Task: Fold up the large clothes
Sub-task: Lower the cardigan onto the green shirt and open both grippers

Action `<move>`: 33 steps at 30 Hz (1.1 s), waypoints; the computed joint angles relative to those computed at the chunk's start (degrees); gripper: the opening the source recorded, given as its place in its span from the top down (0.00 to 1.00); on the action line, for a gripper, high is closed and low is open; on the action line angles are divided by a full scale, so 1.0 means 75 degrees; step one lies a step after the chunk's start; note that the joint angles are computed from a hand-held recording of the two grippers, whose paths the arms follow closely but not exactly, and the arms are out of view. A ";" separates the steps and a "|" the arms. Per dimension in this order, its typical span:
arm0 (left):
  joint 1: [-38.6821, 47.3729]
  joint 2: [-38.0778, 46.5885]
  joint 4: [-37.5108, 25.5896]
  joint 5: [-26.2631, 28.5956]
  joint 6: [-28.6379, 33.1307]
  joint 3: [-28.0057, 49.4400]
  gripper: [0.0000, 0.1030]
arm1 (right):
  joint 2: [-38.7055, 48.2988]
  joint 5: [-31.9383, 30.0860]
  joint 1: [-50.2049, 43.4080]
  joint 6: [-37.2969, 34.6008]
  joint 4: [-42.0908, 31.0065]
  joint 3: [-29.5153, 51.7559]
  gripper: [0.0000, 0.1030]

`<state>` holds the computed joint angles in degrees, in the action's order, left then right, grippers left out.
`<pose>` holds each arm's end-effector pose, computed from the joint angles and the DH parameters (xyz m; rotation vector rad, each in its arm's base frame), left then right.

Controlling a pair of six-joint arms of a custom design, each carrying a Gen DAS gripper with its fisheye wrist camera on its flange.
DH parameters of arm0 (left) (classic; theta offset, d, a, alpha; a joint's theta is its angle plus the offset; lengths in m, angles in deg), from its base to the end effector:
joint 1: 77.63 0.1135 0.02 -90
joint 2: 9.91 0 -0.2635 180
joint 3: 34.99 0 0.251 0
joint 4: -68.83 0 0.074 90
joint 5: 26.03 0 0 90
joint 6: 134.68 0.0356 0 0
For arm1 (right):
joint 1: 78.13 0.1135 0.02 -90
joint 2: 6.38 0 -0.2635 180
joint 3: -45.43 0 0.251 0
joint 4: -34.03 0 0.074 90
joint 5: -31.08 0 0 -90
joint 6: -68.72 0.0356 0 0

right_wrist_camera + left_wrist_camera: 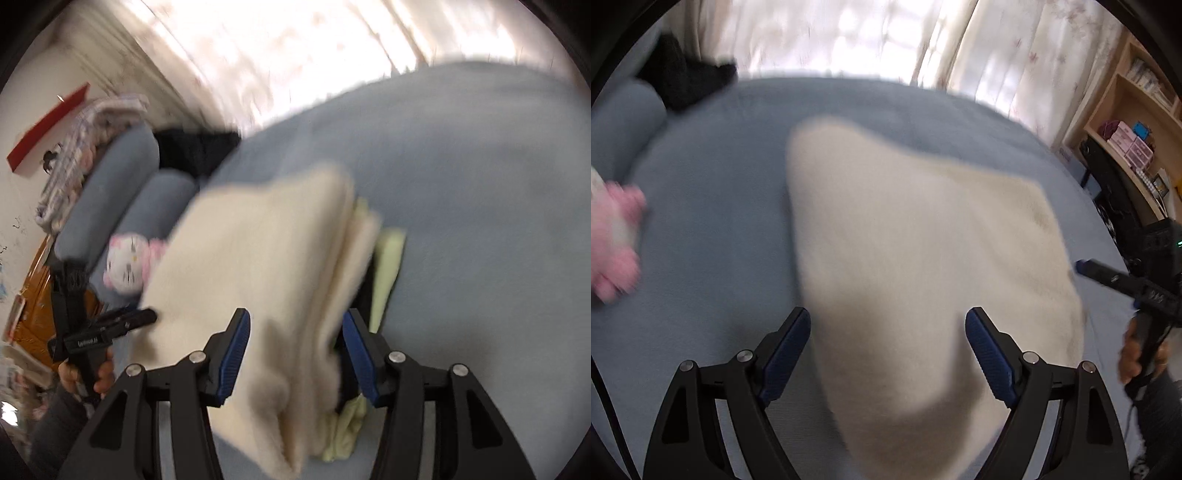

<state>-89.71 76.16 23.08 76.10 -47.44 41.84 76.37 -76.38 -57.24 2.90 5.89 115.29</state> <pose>0.3036 -0.0726 0.2470 0.2910 2.5229 -0.3708 0.2885 0.1215 0.2480 -0.0971 2.3617 0.7460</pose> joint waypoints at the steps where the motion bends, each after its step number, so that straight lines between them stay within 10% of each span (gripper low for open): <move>1: -0.0061 -0.0183 0.0025 -0.0092 -0.0063 0.0071 0.23 | -0.0136 0.0205 0.0034 -0.0041 -0.0032 0.0092 0.49; 3: -0.0185 -0.0075 -0.0129 -0.0214 -0.0079 0.0544 0.68 | -0.0116 0.0772 0.0241 -0.0236 -0.0091 0.0482 0.49; 5: -0.0428 0.0375 -0.0332 -0.0522 -0.0236 0.1097 0.85 | 0.0235 0.1333 0.0579 -0.0325 0.0195 0.0885 0.56; 14: -0.0743 0.1815 0.0375 -0.1261 -0.0566 0.1742 0.86 | 0.3227 0.2176 0.0574 0.0158 -0.0006 0.2953 1.00; 17: -0.0539 0.1800 0.0955 -0.0842 -0.0525 0.1312 0.89 | 0.3464 0.2001 0.0352 -0.0027 0.0128 0.2808 1.00; 33: -0.0664 -0.2253 -0.0097 -0.0394 -0.0168 -0.1815 0.88 | -0.1119 0.1561 0.2090 0.0310 -0.0615 -0.0809 0.95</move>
<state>-94.69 59.26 22.35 73.15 -48.69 28.23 67.98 -64.67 -41.57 5.23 1.27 109.22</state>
